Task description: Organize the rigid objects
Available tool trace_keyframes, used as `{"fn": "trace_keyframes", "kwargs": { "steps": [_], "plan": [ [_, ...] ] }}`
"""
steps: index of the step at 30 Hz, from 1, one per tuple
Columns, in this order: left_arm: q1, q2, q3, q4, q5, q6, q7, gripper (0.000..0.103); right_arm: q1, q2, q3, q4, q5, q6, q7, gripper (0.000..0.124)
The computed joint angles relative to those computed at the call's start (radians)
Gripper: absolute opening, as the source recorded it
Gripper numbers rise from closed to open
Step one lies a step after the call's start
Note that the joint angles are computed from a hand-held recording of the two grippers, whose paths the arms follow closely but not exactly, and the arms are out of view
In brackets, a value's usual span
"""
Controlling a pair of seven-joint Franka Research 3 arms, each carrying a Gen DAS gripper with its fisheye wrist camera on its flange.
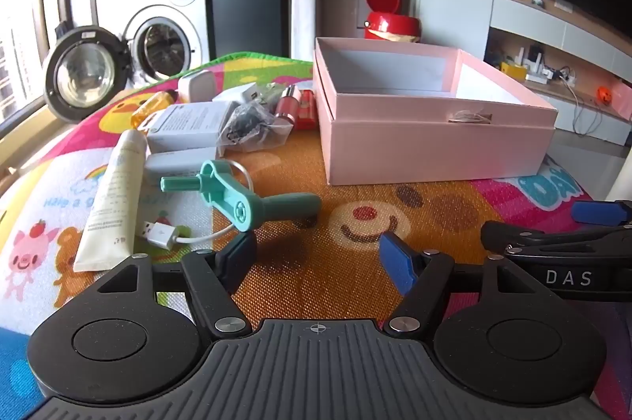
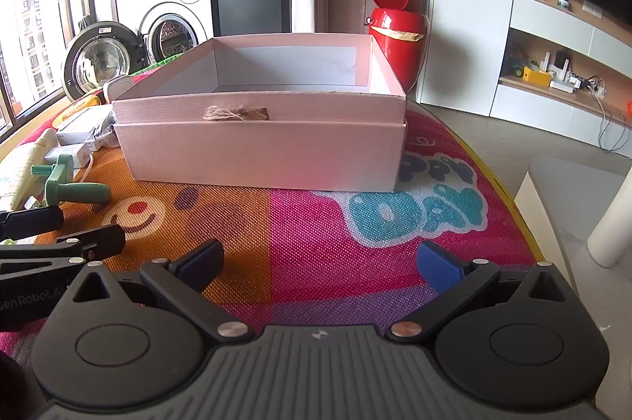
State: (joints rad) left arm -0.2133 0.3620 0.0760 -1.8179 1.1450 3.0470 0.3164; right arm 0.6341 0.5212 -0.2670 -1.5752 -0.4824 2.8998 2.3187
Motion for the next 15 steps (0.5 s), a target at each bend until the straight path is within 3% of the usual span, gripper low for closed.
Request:
{"fn": "trace_keyframes", "kwargs": {
  "steps": [15],
  "plan": [
    [0.0,-0.001,0.001,-0.001,0.008,0.001,-0.007,0.074,0.002,0.0,-0.002,-0.001,0.002,0.001,-0.001,0.103]
  ]
}}
